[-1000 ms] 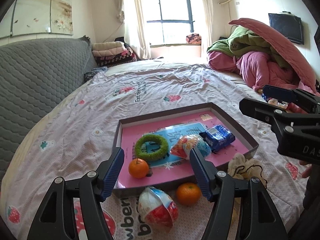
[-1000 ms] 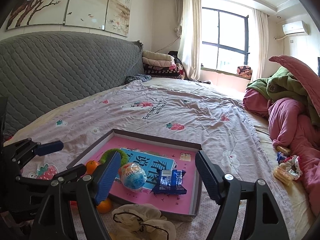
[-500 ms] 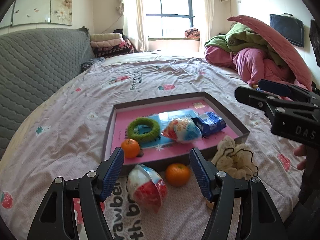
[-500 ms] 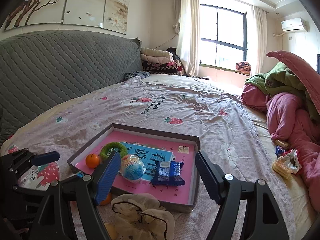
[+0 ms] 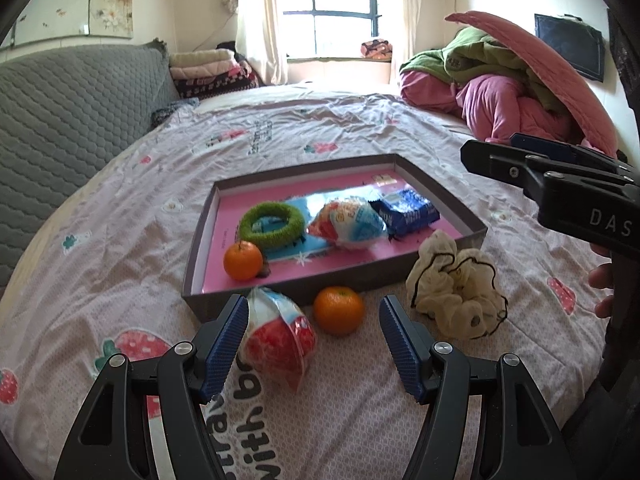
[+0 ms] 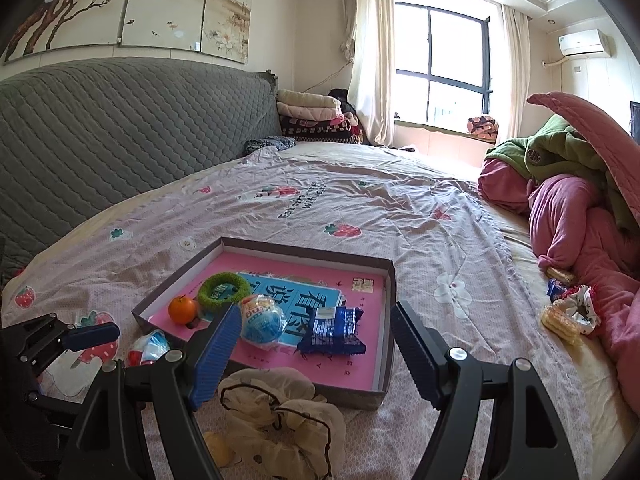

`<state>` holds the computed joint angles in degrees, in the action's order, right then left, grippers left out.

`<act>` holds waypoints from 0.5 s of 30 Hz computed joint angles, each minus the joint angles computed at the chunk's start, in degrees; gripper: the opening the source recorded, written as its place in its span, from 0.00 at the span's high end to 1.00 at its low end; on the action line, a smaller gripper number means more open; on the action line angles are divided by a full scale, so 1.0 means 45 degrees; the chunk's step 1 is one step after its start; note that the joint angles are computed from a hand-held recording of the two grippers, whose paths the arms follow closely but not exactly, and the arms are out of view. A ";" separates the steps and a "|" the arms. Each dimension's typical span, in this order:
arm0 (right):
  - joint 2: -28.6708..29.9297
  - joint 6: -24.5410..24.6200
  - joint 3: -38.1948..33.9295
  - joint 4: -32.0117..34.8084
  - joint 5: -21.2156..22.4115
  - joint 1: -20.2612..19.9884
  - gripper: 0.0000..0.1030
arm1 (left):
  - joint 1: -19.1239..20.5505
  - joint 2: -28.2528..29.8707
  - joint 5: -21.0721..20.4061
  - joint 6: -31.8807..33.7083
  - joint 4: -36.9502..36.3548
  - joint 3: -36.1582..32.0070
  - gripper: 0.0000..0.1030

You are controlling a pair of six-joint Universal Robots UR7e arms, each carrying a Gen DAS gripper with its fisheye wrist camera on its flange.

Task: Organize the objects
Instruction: 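Raise both open grippers away from the tray, then move the left gripper to the red-white bagged candy egg while the right gripper approaches the cream mesh bag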

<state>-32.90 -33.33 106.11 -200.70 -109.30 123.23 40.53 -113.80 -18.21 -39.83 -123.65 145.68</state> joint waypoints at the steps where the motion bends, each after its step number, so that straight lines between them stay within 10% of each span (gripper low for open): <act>1: 0.0000 0.0002 0.0026 -0.0037 -0.0017 -0.0003 0.26 | 0.0027 -0.0027 -0.0025 -0.0039 0.0076 -0.0012 0.33; 15: -0.0189 0.0176 0.0480 -0.0124 -0.0110 -0.0059 0.26 | 0.0011 -0.0641 -0.0252 -0.1284 0.1789 -0.0099 0.33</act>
